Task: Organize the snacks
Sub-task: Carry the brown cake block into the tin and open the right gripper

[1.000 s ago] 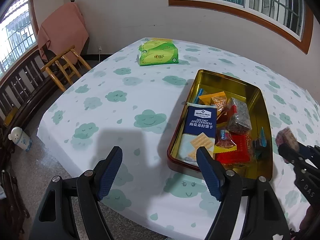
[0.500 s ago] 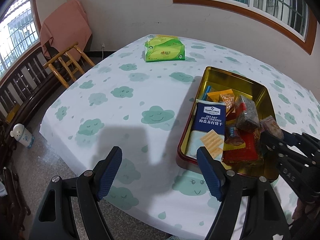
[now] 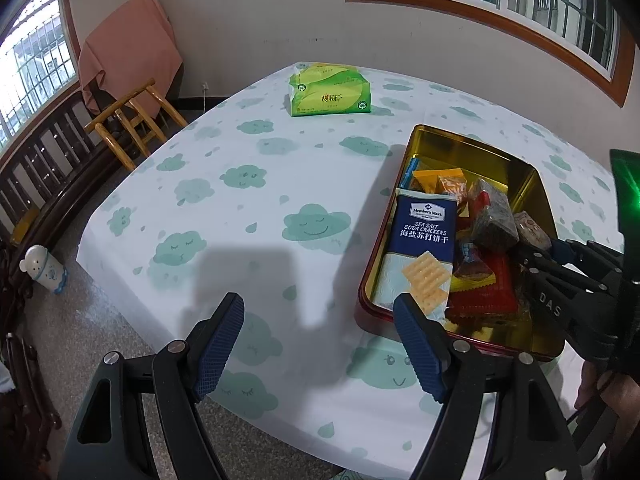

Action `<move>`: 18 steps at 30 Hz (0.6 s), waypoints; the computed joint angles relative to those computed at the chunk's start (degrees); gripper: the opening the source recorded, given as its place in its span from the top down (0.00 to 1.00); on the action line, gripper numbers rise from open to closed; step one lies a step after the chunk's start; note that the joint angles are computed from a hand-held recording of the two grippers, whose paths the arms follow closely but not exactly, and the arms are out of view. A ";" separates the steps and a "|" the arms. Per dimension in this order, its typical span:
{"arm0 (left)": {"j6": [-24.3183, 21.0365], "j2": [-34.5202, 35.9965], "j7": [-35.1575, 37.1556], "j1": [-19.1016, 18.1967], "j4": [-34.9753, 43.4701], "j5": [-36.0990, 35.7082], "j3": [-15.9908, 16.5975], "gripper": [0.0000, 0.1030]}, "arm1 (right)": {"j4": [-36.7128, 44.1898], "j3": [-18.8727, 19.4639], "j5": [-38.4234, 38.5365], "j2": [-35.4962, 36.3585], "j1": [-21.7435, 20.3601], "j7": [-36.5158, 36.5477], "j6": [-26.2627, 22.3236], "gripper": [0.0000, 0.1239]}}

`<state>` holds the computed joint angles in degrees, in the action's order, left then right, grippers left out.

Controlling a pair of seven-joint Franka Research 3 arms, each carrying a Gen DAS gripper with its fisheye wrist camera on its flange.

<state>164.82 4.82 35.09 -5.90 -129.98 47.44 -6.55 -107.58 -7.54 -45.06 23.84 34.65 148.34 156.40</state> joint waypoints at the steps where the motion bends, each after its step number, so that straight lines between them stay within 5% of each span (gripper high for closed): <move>1: -0.09 0.02 0.14 -0.01 0.02 -0.17 -0.03 0.28 | 0.45 -0.03 0.04 0.44 0.01 -0.17 -0.30 0.76; 18: -0.51 -0.70 -0.02 -0.34 -0.31 0.07 -0.22 0.28 | 2.11 -0.87 -4.50 1.73 1.64 5.14 -2.83 0.68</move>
